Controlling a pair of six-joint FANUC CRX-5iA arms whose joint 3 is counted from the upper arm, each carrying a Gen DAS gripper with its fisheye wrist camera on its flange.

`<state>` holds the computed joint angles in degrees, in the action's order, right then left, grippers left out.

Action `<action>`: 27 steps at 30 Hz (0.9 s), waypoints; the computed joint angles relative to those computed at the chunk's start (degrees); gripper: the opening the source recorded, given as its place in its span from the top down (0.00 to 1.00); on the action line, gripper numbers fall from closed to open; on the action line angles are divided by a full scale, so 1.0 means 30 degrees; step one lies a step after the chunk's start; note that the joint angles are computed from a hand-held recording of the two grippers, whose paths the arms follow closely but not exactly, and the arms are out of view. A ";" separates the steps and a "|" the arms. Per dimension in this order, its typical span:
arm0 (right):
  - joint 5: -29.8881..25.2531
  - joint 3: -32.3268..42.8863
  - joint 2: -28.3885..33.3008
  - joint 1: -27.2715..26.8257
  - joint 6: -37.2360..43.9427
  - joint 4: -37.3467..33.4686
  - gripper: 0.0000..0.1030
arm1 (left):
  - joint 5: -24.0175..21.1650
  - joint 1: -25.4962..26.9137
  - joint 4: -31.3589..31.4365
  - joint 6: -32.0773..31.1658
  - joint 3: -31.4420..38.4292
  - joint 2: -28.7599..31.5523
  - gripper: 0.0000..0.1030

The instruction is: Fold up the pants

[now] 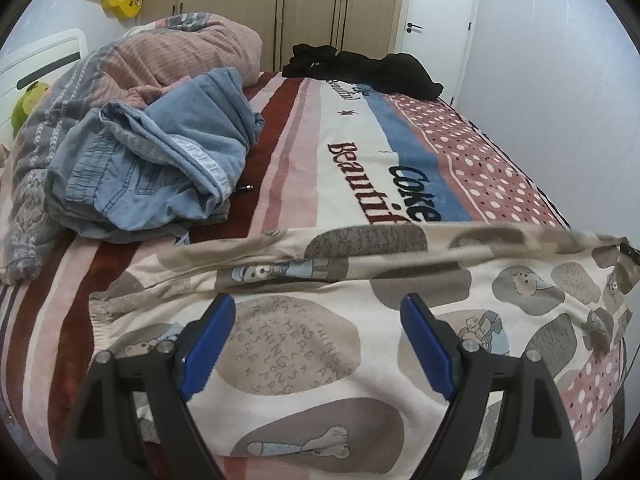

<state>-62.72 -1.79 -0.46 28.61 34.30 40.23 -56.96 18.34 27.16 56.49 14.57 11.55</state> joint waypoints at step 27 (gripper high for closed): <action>-0.4385 0.6744 0.6347 -0.2377 0.2835 -0.1297 0.83 | -0.0653 -0.0810 -0.4215 0.4863 0.5338 0.3594 0.20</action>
